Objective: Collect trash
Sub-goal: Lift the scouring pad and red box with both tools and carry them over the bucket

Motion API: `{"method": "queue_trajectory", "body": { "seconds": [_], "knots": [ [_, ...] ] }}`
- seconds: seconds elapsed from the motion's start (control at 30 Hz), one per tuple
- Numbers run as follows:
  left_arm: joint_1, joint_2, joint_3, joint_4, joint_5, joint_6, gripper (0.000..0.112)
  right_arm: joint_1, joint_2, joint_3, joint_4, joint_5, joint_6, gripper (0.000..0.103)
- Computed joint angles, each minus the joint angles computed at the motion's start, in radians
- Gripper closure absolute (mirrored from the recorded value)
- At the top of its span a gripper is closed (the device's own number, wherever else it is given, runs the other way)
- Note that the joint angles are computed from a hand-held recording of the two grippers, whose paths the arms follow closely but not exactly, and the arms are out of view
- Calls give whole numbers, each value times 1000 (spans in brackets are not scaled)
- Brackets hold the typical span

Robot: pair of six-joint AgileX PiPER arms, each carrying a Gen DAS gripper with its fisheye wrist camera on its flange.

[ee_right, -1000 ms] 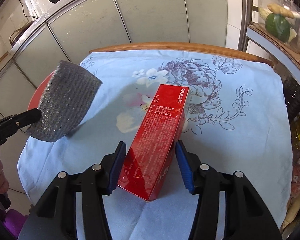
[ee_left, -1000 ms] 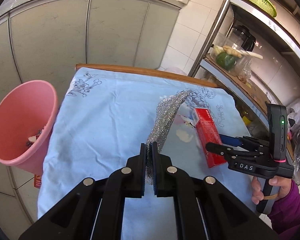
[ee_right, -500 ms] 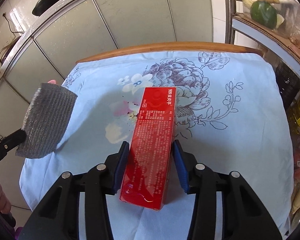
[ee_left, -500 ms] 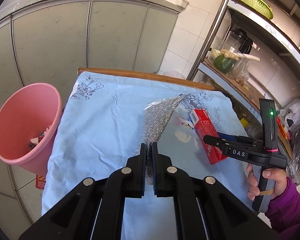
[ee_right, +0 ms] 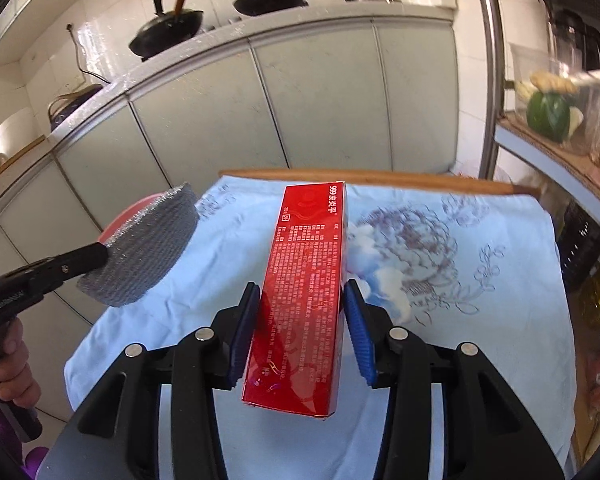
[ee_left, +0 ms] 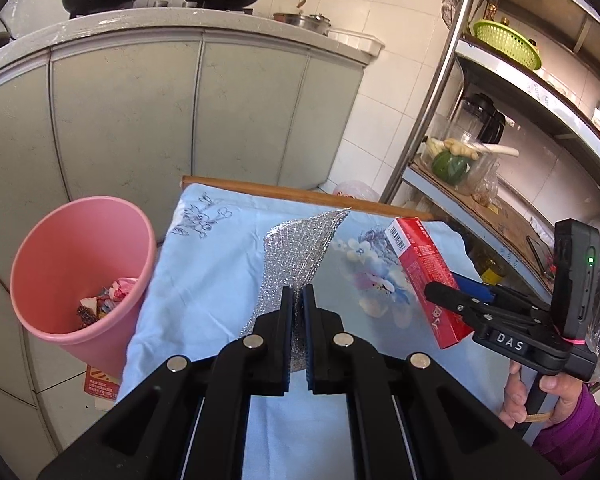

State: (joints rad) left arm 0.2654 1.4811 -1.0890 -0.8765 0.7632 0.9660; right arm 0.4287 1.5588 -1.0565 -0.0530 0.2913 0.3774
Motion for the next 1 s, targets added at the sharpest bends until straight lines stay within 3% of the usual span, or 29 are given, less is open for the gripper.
{"method": "queue_trajectory", "body": {
  "seconds": [0.4, 1.0],
  "knots": [
    [137, -45, -10, -89, -66, 55, 108, 91, 113, -205, -20, -18, 0, 59],
    [288, 48, -64, -179, -216, 121, 108, 232, 475, -793, 133, 134, -220, 59]
  ]
}}
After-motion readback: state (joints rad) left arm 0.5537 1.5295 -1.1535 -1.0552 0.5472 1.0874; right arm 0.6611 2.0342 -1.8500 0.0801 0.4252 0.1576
